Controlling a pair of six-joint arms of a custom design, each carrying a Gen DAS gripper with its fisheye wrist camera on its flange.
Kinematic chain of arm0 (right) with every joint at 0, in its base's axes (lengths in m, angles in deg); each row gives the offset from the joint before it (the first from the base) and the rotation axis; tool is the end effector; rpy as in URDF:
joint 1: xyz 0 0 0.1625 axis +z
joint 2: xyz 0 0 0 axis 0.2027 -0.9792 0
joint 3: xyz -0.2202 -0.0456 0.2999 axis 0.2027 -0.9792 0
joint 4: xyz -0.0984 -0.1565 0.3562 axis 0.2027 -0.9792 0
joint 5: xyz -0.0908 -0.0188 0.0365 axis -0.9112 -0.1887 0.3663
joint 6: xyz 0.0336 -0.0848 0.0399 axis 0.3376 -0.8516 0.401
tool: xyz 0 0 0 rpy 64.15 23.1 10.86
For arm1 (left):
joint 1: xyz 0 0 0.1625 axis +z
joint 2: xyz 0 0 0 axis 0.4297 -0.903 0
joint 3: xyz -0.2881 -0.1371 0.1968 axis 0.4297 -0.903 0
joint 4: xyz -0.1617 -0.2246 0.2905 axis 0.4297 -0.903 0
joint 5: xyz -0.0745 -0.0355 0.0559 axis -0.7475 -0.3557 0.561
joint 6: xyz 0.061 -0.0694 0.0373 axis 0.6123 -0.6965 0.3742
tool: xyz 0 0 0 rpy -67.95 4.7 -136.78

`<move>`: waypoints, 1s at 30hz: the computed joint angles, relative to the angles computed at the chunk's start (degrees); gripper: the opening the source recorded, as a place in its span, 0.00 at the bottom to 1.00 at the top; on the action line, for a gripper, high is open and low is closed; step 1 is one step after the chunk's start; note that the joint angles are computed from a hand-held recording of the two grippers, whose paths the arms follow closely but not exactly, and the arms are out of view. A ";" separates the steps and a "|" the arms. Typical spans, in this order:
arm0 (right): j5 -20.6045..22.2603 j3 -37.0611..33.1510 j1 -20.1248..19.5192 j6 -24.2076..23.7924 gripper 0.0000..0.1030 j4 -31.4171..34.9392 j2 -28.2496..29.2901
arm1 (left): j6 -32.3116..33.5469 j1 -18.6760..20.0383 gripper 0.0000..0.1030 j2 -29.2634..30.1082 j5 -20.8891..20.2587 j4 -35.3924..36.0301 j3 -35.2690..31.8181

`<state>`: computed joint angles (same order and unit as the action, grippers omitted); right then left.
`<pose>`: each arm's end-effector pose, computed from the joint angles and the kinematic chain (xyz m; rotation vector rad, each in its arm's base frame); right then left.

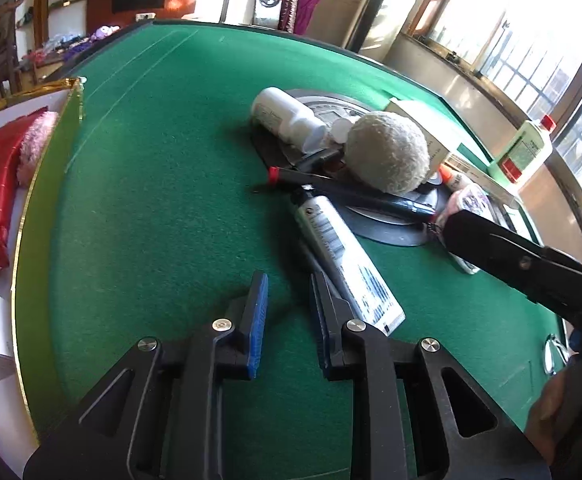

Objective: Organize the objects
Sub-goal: 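Grasp the black marker with the left tool while the right reaches the silver tube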

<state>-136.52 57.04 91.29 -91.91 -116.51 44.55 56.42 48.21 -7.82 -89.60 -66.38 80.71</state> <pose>0.2815 -0.7861 0.0058 0.2280 -2.6825 0.9210 -0.0442 -0.7871 0.2223 0.4158 2.5913 -0.6846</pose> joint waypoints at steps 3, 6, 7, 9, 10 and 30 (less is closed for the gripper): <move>-0.59 -0.60 0.10 -0.17 0.58 0.11 0.39 | 0.83 -0.71 0.19 0.26 1.30 -2.19 1.25; -0.78 -0.44 0.11 -0.33 0.58 -0.34 0.35 | 0.86 -1.01 0.19 0.40 1.81 -3.14 1.81; -1.29 -1.28 0.22 -0.63 0.58 -0.10 0.87 | 1.00 -1.09 0.19 0.44 1.97 -3.26 1.91; -1.99 -1.69 0.24 -0.59 0.58 0.35 1.11 | 1.18 -1.17 0.19 0.71 2.48 -3.70 1.90; -1.25 -1.50 0.03 -0.09 0.58 0.63 0.91 | 0.65 -1.04 0.19 0.67 2.15 -3.48 1.74; 28.50 -1.29 -6.18 13.23 0.57 19.35 -0.59 | -1.94 -0.40 0.19 -1.59 5.19 -15.77 4.50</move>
<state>-108.02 55.75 85.11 -78.68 -97.16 43.97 54.48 47.80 -9.41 -84.40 -82.15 85.21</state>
